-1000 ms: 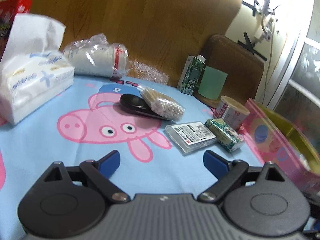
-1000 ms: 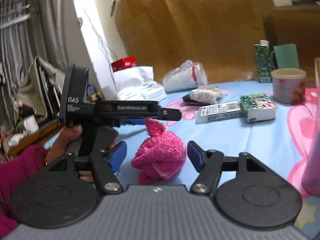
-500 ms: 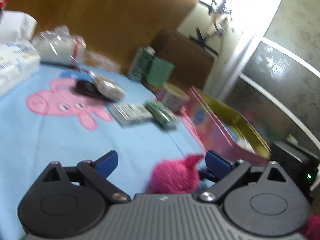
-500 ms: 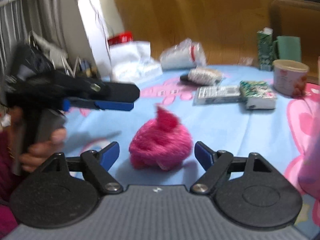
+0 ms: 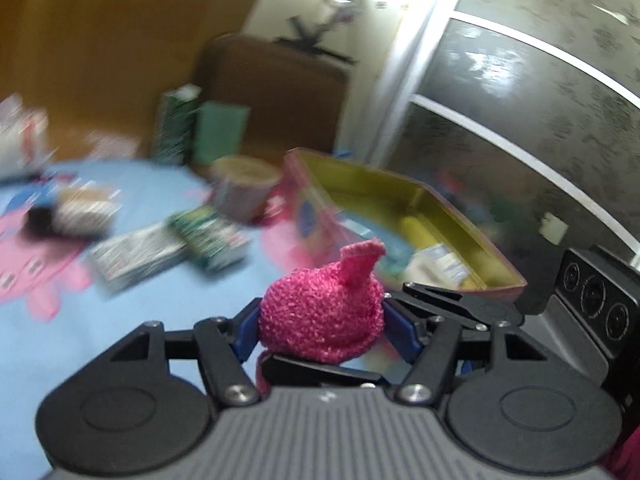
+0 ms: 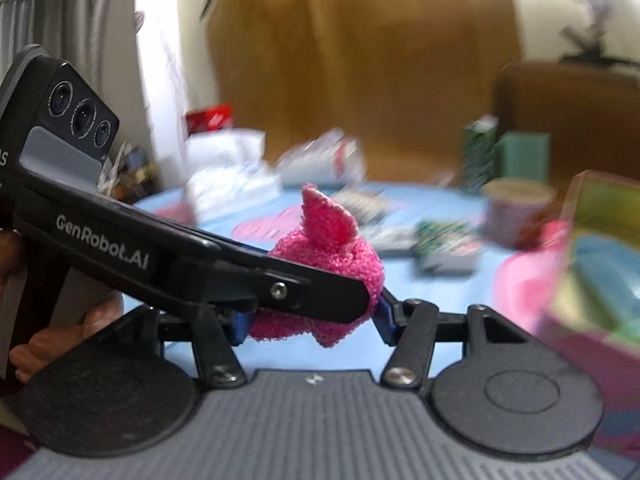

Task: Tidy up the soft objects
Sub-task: 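Lower the pink toy into the pink tin and open the right tool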

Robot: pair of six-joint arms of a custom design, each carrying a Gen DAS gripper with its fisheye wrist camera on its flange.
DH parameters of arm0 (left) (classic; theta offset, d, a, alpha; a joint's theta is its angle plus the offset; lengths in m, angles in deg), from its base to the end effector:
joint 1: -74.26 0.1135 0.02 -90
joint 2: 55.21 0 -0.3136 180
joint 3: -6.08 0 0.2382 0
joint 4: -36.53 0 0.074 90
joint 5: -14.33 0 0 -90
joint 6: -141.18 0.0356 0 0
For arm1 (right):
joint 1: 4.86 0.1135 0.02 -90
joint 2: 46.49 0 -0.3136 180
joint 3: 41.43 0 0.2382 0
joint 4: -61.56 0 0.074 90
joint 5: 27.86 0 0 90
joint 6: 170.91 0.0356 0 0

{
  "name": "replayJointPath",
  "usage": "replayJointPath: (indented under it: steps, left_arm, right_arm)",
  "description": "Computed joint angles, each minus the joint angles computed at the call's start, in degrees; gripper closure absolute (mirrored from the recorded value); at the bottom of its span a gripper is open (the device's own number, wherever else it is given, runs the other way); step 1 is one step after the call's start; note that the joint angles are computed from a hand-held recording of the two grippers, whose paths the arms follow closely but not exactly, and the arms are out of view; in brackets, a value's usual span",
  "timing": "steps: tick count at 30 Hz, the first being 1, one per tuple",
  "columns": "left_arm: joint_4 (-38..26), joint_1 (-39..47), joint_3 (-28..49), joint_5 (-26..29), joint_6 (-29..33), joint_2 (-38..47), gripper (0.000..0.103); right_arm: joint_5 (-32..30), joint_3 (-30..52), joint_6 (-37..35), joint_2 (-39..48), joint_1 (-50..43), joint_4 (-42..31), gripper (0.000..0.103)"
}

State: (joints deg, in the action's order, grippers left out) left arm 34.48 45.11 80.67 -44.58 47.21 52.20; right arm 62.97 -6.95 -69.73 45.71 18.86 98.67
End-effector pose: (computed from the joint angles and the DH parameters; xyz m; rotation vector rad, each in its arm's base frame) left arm 0.3402 -0.2108 0.2239 0.7921 2.0794 -0.9148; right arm 0.2399 0.1049 0.1869 -0.2033 1.9398 0.3914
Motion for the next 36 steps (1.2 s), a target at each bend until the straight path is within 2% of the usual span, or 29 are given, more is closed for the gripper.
replayJointPath:
  steps: [6, 10, 12, 14, 18, 20, 22, 23, 27, 32, 36]
  left_arm:
    - [-4.9, -6.9, 11.2, 0.1, 0.9, 5.0, 0.039]
    - [-8.4, -10.7, 18.2, -2.1, 1.6, 9.2, 0.039]
    - [-10.1, -12.0, 20.8, -3.4, 1.8, 11.1, 0.037]
    - [-11.6, -13.2, 23.8, -6.0, 1.5, 13.3, 0.031]
    - [-14.4, -14.2, 28.6, -12.0, 0.0, 16.5, 0.024]
    - [-14.2, -13.7, 28.6, -11.2, -1.0, 16.2, 0.02]
    - [-11.4, -13.3, 26.2, -12.0, -0.9, 14.7, 0.013]
    - [-9.4, -13.1, 24.7, -12.3, -1.2, 13.8, 0.009]
    - [-5.1, -11.4, 20.8, -11.9, -2.4, 11.2, 0.009]
    - [1.1, -8.1, 13.3, -11.3, -4.0, 7.7, 0.009]
    - [5.1, -3.3, 5.6, -13.2, -2.6, 5.3, 0.009]
  right_arm:
    - [2.9, -6.3, -0.8, -8.9, -6.8, 0.8, 0.042]
    - [0.4, -9.2, -0.1, -12.1, -14.0, 0.9, 0.041]
    - [-1.4, -10.1, 0.3, -11.6, -17.3, 1.5, 0.041]
    - [-2.8, -9.9, 1.3, -9.8, -19.4, 2.2, 0.04]
    - [-5.2, -6.0, 2.5, -5.2, -22.2, -0.7, 0.032]
    - [-3.5, -4.5, 2.9, -4.7, -22.8, -2.8, 0.027]
    - [1.6, -5.1, 4.2, -4.6, -22.5, -0.6, 0.017]
    - [3.8, -5.8, 4.6, -4.5, -22.5, 1.3, 0.016]
    - [9.6, -9.7, 5.1, -4.4, -21.4, 8.7, 0.016]
    - [11.8, -14.6, 6.6, -5.7, -19.5, 17.0, 0.016]
    - [12.0, -12.8, 6.0, -6.3, -15.6, 17.2, 0.017]
